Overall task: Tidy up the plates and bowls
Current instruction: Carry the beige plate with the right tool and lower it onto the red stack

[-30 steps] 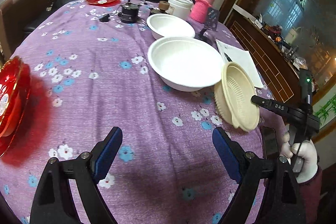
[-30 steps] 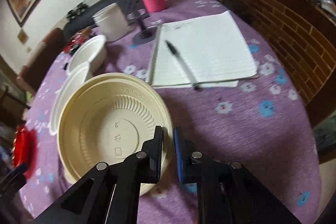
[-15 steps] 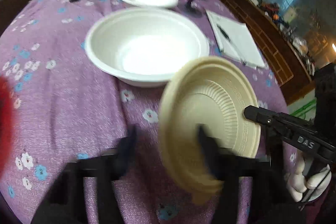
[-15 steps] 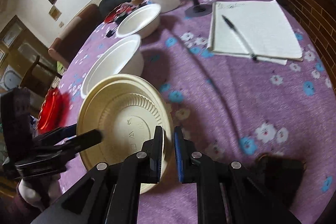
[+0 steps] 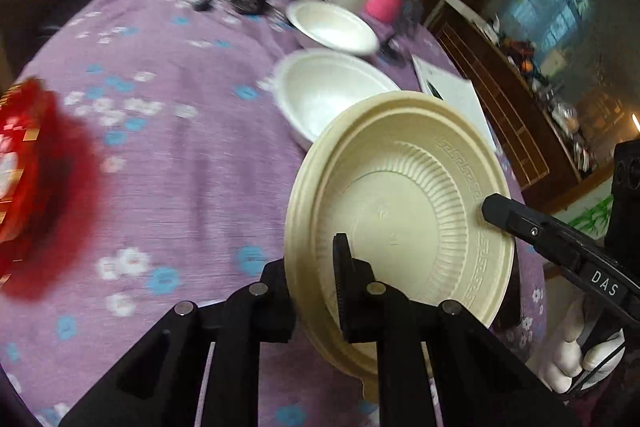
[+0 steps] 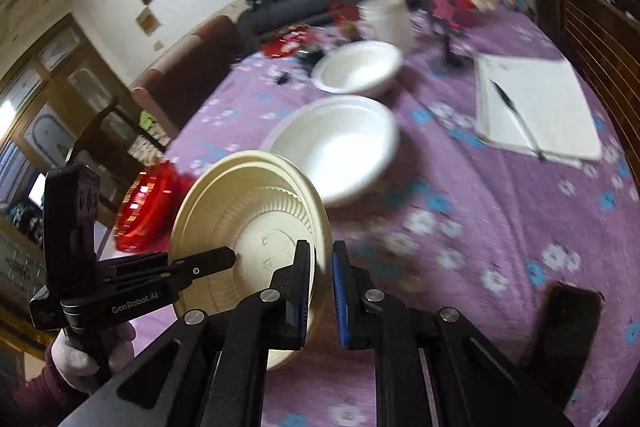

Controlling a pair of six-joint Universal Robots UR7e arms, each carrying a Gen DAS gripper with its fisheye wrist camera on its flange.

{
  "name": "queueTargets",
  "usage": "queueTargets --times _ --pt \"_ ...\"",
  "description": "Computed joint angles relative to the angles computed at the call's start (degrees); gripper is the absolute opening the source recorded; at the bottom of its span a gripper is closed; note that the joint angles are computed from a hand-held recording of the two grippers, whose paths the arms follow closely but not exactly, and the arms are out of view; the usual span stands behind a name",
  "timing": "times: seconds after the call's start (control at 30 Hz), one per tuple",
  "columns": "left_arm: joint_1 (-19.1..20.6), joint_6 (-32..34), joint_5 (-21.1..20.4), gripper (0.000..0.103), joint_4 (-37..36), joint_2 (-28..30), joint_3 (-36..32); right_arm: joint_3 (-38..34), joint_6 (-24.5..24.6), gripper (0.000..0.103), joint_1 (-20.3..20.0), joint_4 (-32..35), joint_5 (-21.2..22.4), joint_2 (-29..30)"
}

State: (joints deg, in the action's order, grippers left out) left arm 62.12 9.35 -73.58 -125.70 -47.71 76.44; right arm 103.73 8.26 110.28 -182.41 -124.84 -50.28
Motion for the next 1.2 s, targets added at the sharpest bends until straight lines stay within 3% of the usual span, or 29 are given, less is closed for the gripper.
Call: queueTargets --times 0.2,0.37,0.53,0.7,0.87,1.07,1.17,1.2 --pt "2.4 0.0 2.4 0.013 -1.9 -3.2 -2.7 -11.6 -1.6 0.012 2.0 5.3 2.9 7.9" --pt "4.6 -0.9 5.8 0.014 -3.5 -3.7 -7.3 -25.2 -2.4 0.013 3.5 11.6 5.2 16.6" --pt "7.1 -1.2 9.3 0.02 -3.0 -1.3 -14.3 -40.7 -2.6 0.013 4.0 20.8 7.3 26.1" --pt "9.9 -3.6 10.1 0.021 3.3 4.1 -25.3 -54.1 -0.7 0.013 3.3 29.6 8.2 33.8" --pt "11.4 -4.6 8.9 0.021 7.4 7.7 -32.4 -60.5 1.4 0.013 2.4 34.2 9.6 37.3" --pt "12.3 -5.0 9.1 0.022 7.8 9.2 -35.4 -67.7 0.3 0.013 2.9 38.4 7.4 41.3" --pt "13.0 -6.1 9.5 0.026 9.4 10.9 -38.3 -74.1 0.2 0.013 3.0 42.3 6.8 44.7" --pt "13.3 -6.7 9.4 0.032 10.4 11.5 -39.5 -75.9 0.2 0.013 3.0 43.4 6.6 45.7"
